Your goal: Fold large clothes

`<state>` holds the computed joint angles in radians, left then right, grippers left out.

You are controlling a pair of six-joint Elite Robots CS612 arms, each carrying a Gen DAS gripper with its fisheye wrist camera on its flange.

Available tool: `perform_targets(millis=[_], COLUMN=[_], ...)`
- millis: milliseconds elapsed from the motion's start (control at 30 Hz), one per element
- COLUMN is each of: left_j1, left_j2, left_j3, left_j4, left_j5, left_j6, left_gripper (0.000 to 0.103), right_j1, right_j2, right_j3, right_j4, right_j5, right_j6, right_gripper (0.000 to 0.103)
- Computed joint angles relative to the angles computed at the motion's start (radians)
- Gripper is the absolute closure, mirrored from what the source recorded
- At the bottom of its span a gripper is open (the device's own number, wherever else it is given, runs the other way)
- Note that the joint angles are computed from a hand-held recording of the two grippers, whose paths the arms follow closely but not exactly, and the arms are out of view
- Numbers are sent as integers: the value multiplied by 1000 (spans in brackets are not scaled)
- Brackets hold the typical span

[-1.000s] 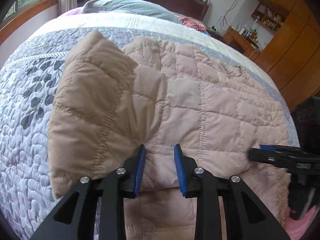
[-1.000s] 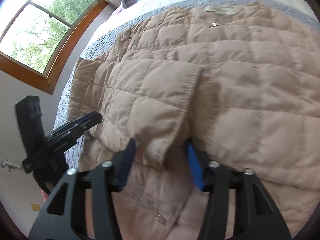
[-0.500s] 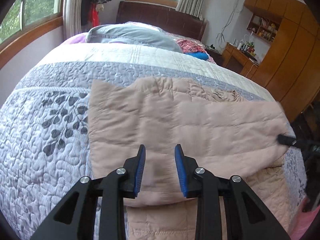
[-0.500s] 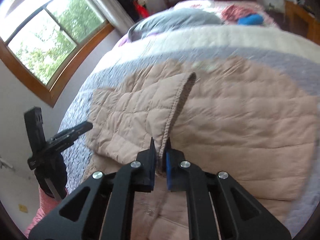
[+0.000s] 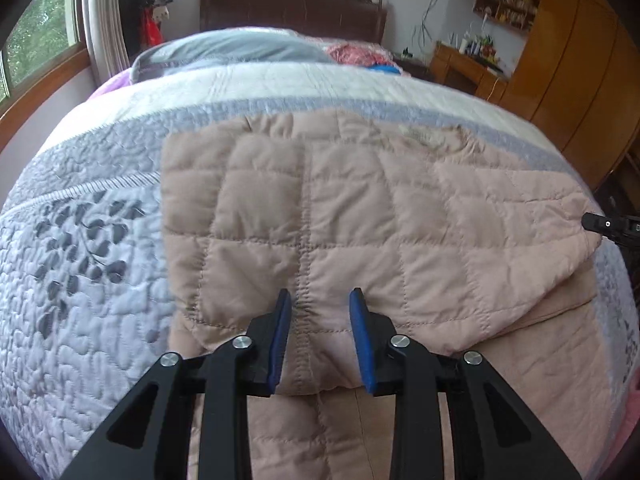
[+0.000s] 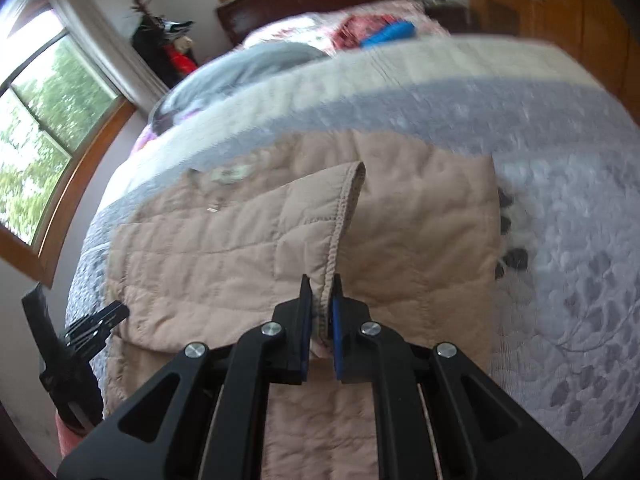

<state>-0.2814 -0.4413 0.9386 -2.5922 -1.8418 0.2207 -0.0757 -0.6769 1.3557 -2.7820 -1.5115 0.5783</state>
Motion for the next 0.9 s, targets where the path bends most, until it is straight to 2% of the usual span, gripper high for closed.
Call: perform_targets(millis=[67,167,267,333,433,500,600,667,733,900], left_j1=[-5,-10,-14,-12,-6,-6,-17,-24,-36,-44], left_j2=[6,7,5,1,-16,-33,-47,-47,-42,-7], left_j3=[4,19,26,26,40,62,78,73,68,20], left_j4=[-7,-34,-45,-37,-45,-85,-112,-97,-87,-30], left_j5=[17,37,57,55,40,22,39,38,67,91], left_j6=[4,14,24,19,-12,-22,-34,-35,-40,-37], left_gripper=[73,72,72,73,73,73,73,73,73,73], right_j1=[-3,-11,-6,-2,30,43,58,71,78,82], right_j2=[22,41,38,25,-16,-32,-35,-19,8,57], right_j3=[-12,-12,-12,-6,26,38,22,-19,-64,-130], right_j4=[26,4,12,17,-7,-37,-45,13,72,162], right_j5=[10,42,25,-4,-156,-185,-123,-105,-69,-63], right_j6=[12,26,19,22,14,11,-27,-53,-57,-39], right_gripper=[96,95,95,90,88,88,88,88,88,88])
